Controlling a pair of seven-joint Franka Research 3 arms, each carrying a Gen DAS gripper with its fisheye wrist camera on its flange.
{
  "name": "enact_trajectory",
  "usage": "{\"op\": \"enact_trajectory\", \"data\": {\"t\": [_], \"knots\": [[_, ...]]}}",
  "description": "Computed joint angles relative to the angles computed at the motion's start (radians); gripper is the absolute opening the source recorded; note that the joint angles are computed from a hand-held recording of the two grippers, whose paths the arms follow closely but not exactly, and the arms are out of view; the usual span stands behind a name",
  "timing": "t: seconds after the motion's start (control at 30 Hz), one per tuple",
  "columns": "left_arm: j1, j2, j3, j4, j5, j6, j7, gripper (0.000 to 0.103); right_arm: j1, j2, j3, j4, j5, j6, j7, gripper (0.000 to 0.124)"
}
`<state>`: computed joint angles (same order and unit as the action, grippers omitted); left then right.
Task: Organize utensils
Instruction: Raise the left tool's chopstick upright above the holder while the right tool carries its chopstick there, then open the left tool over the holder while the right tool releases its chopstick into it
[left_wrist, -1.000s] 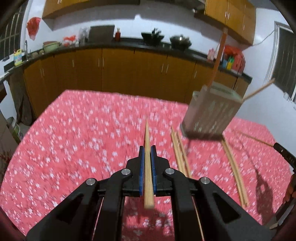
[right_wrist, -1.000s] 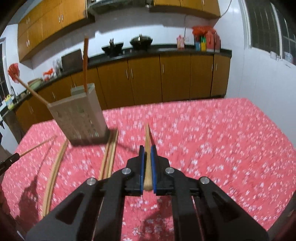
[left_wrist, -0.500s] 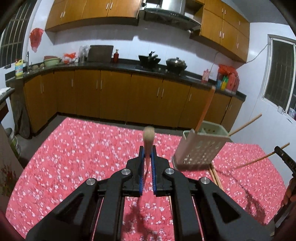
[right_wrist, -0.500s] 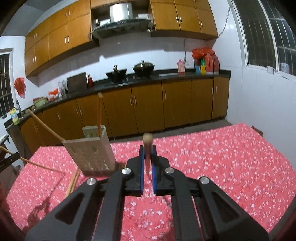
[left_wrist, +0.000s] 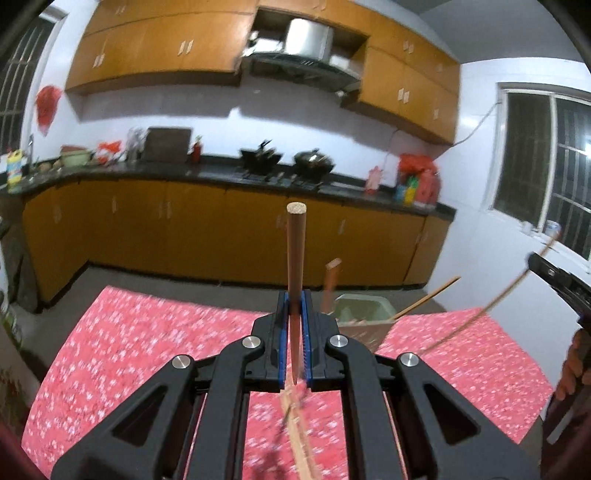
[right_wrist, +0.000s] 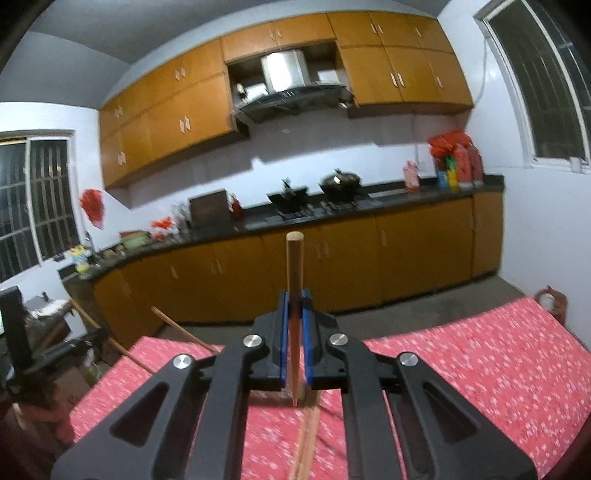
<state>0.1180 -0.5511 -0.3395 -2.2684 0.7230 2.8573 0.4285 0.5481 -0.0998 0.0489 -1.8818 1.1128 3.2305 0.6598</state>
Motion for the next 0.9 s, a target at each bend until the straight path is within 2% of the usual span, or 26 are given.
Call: {"op": "enact_trajectory", "data": {"t": [0.07, 0.17, 0.23, 0.3, 0.37, 0.4, 0.43, 0.57, 0.6, 0.7, 0.83, 0.9], "knots": [[0.015, 0.016, -0.021, 0.035, 0.021, 0.027, -0.013, 0.007, 0.035, 0.017, -0.018, 0.049, 0.1, 0.007, -0.106, 0.008], [0.076, 0.032, -0.074, 0.089, 0.081, 0.062, -0.072, 0.007, 0.035, 0.053, 0.003, 0.129, 0.237, 0.017, -0.253, 0.008], [0.13, 0.042, -0.115, 0.13, 0.129, 0.074, -0.131, 0.007, 0.016, 0.083, 0.029, 0.17, 0.255, 0.028, -0.281, 0.008], [0.162, 0.055, -0.137, 0.163, 0.168, 0.085, -0.185, 0.007, -0.006, 0.113, 0.053, 0.197, 0.213, 0.034, -0.246, 0.008], [0.238, 0.063, -0.192, 0.205, 0.251, 0.087, -0.279, 0.007, -0.026, 0.141, 0.08, 0.221, 0.199, 0.053, -0.246, 0.008], [0.257, 0.068, -0.205, 0.218, 0.286, 0.082, -0.312, 0.007, -0.031, 0.15, 0.087, 0.222, 0.158, 0.063, -0.206, 0.008], [0.267, 0.086, -0.217, 0.237, 0.313, 0.07, -0.336, 0.007, -0.016, 0.167, 0.065, 0.217, 0.05, 0.066, -0.097, 0.008], [0.266, 0.162, -0.235, 0.279, 0.395, 0.027, -0.405, 0.007, 0.018, 0.212, 0.015, 0.222, -0.127, 0.068, 0.092, 0.008], [0.257, 0.178, -0.233, 0.282, 0.405, 0.019, -0.414, 0.007, 0.037, 0.221, -0.011, 0.222, -0.171, 0.066, 0.139, 0.008], [0.225, 0.217, -0.214, 0.281, 0.426, 0.003, -0.435, 0.007, 0.181, 0.246, -0.185, 0.215, -0.341, 0.05, 0.328, 0.008], [0.169, 0.276, -0.175, 0.29, 0.428, -0.01, -0.415, 0.007, 0.264, 0.274, -0.299, 0.217, -0.47, 0.012, 0.47, 0.008], [0.129, 0.289, -0.145, 0.287, 0.397, -0.022, -0.378, 0.007, 0.273, 0.284, -0.319, 0.221, -0.516, -0.019, 0.523, 0.009]]}}
